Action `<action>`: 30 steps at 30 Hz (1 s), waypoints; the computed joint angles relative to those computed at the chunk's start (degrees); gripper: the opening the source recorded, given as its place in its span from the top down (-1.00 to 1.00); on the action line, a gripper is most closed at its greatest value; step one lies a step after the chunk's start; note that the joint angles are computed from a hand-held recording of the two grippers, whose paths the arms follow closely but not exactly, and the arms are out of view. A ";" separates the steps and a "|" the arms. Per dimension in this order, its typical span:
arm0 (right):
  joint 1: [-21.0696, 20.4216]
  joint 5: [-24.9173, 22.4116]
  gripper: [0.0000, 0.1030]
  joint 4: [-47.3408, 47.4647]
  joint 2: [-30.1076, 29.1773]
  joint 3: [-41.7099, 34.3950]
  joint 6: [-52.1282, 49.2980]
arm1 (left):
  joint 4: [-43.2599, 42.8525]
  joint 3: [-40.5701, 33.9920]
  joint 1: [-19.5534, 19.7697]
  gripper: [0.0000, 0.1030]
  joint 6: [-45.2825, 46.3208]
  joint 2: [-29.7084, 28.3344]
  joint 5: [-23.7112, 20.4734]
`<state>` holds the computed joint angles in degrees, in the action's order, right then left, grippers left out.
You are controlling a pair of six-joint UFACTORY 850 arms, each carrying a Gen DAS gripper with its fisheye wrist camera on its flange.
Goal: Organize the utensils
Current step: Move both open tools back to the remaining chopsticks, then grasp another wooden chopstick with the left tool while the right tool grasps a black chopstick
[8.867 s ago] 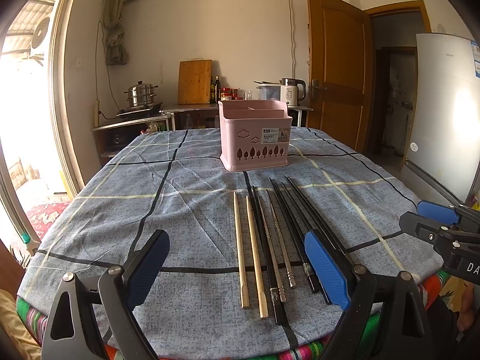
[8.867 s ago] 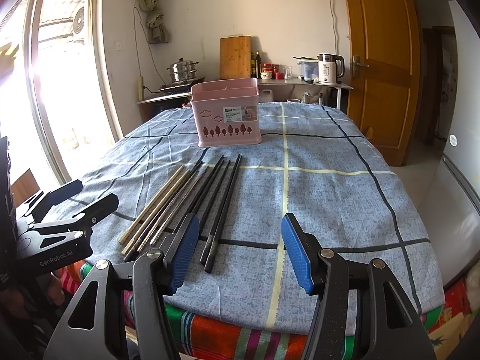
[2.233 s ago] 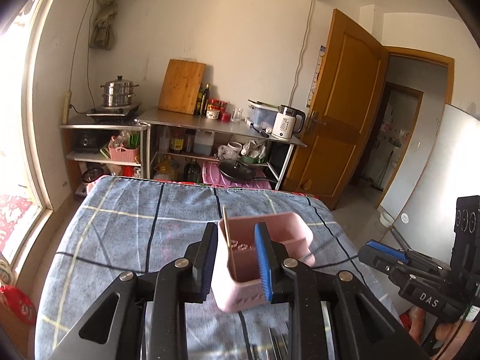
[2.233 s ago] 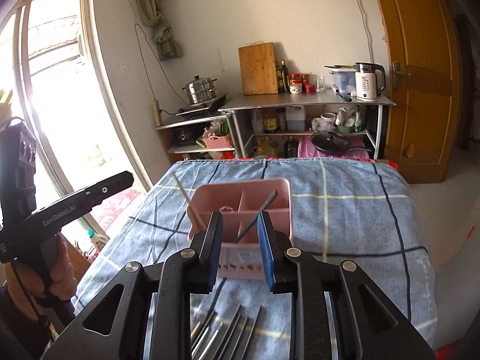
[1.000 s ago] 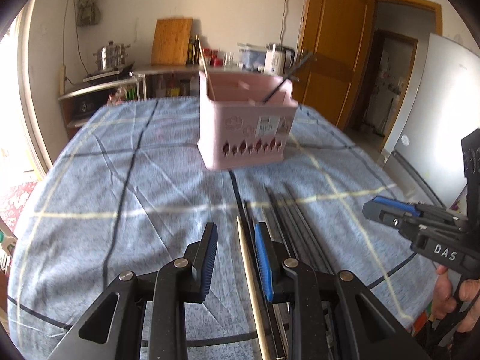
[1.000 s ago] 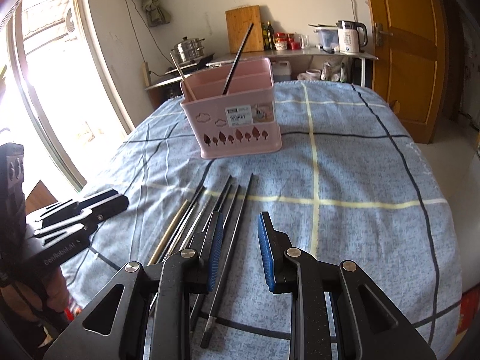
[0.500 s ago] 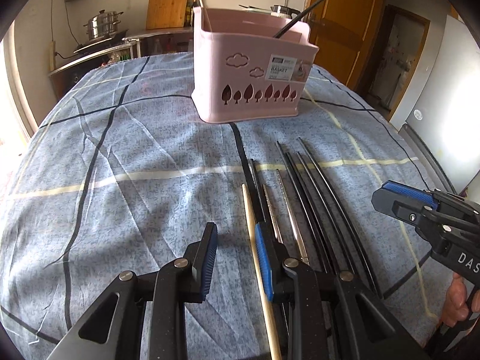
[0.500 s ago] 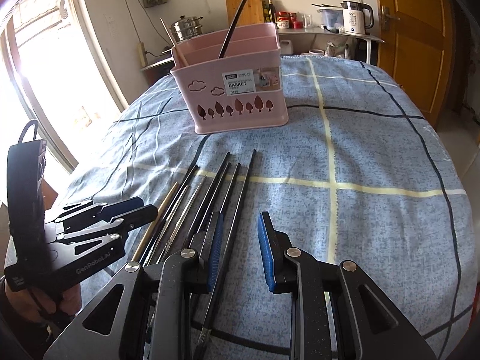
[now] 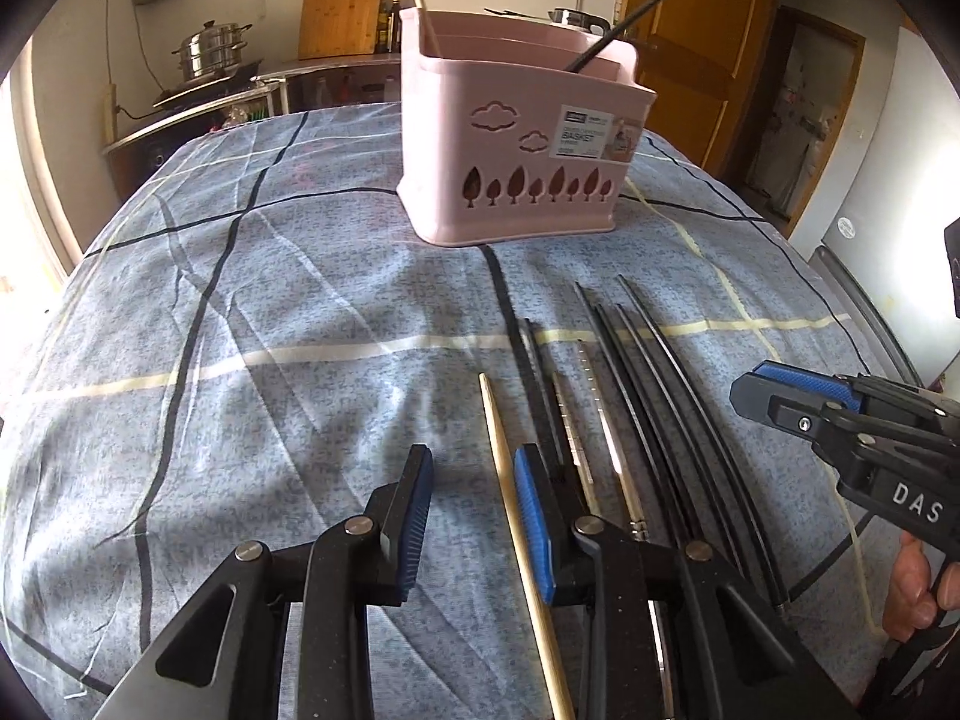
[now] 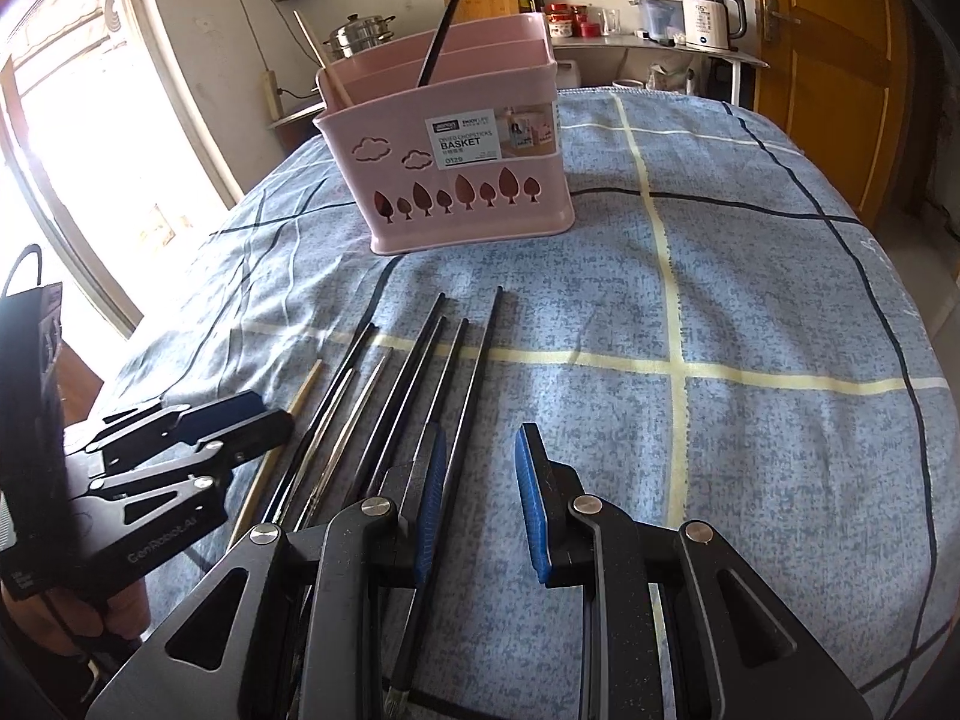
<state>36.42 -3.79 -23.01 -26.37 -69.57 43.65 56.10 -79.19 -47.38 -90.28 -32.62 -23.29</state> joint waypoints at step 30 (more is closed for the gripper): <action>-0.18 -9.81 0.89 9.69 -8.38 -12.76 -14.30 | -11.14 -4.62 2.44 0.89 12.05 -2.22 -2.07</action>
<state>36.24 -13.60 -13.31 -34.74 -82.32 29.35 44.96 -83.81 -44.94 -78.23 -34.84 -25.36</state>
